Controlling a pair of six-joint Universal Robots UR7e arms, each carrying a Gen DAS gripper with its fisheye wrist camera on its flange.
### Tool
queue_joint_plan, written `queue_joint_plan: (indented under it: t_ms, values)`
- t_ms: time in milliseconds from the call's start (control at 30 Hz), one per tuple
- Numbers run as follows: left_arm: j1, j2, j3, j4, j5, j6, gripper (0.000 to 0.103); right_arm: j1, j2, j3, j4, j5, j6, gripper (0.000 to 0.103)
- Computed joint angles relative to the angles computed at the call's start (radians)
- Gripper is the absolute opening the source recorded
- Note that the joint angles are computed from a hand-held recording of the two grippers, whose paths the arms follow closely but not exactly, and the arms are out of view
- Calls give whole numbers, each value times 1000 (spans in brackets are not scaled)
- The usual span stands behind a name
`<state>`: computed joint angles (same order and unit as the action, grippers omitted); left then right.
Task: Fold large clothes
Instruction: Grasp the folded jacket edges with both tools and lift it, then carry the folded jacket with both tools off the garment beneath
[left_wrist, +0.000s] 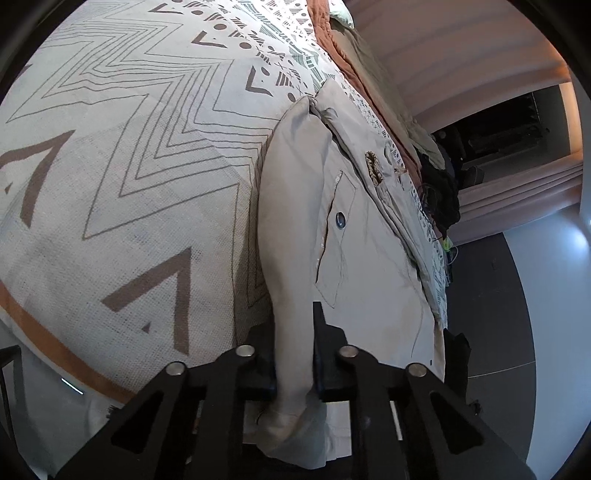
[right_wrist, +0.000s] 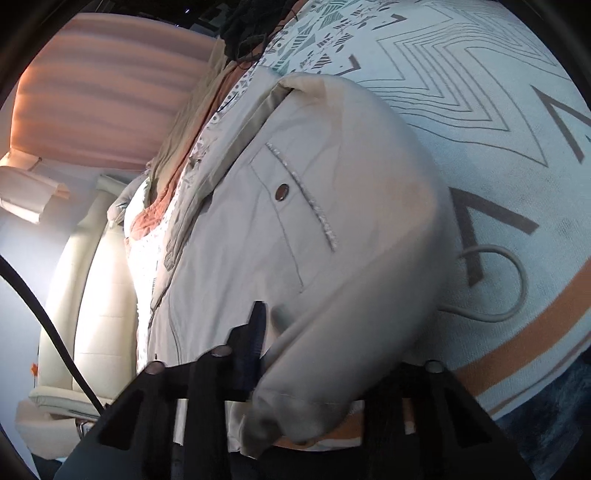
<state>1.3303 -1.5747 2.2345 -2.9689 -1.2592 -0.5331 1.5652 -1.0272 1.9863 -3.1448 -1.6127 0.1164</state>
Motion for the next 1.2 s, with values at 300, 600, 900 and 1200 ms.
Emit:
queue_joint_plan:
  t_ms: [300,600,900,1200]
  values:
    - [-92,-74,59,-146,66,32,7,46,-50,57,-105,32,-33,4]
    - [-196,-179,108,-147,135,19,7,91,-139,151,-180,77,-61,4]
    - [-339,-381,228,-94,226,-26,7,71,-310,296,-172,135,-124,4]
    - [-525,-645,344,79,371,-131,7,62,-452,425,-165,160,-161,4]
